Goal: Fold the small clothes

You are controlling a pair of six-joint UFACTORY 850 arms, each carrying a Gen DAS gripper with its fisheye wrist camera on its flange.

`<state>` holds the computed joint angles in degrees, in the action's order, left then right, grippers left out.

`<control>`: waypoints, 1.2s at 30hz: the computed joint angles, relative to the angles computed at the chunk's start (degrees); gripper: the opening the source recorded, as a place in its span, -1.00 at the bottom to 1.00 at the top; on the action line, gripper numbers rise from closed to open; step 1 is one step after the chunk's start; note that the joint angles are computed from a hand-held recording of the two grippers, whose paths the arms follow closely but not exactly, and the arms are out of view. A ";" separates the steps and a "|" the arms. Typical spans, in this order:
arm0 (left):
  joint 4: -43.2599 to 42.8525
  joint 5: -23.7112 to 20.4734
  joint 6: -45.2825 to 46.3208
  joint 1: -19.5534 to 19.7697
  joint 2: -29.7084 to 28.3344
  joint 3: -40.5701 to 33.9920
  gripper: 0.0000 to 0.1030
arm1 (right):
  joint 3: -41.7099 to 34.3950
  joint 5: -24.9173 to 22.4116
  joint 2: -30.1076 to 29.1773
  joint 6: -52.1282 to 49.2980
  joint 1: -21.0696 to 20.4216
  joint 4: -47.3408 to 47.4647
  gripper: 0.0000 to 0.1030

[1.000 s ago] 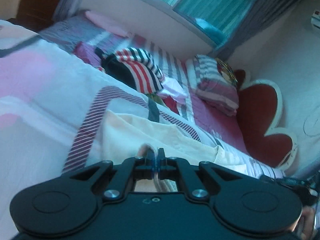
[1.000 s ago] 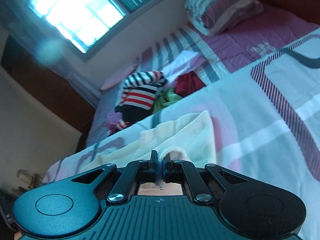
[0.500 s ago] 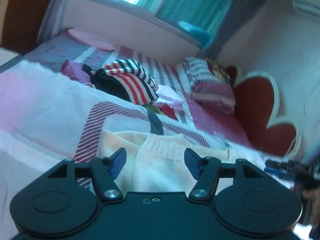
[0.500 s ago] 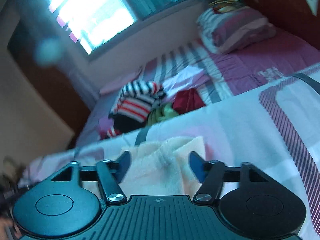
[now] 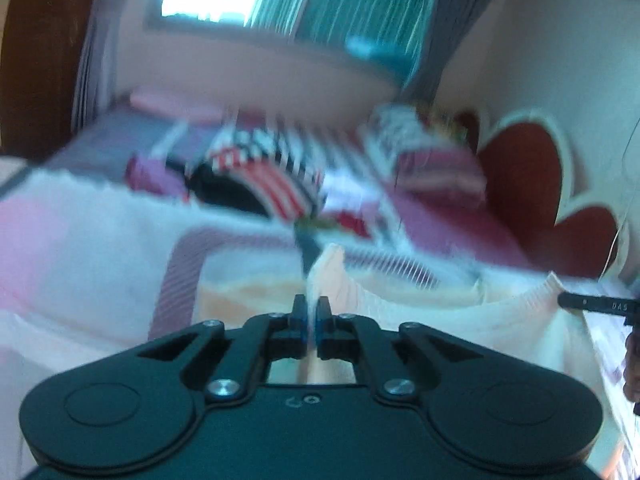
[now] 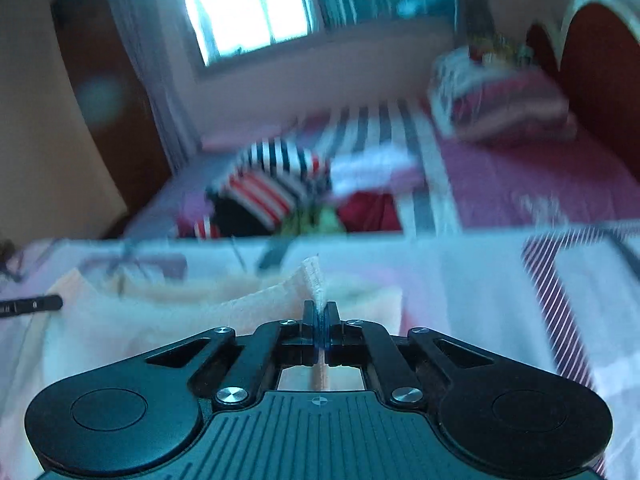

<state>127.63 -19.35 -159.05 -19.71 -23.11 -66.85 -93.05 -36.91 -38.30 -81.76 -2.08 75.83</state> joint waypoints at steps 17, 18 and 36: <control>-37.71 -9.21 45.58 -5.91 -6.09 -11.53 0.25 | 5.42 5.50 2.75 -15.09 4.15 12.56 0.16; -42.23 -7.08 51.57 -6.21 -8.00 -14.41 0.25 | 4.85 5.03 2.43 -12.72 5.33 9.01 0.15; -34.63 -10.89 46.56 -8.52 -4.62 -8.08 0.35 | 4.61 5.39 3.03 -8.59 5.58 -3.59 -0.17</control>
<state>93.00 -30.24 -112.49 -28.23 -27.74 -74.93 -88.43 -31.52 -35.26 -90.34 3.50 72.24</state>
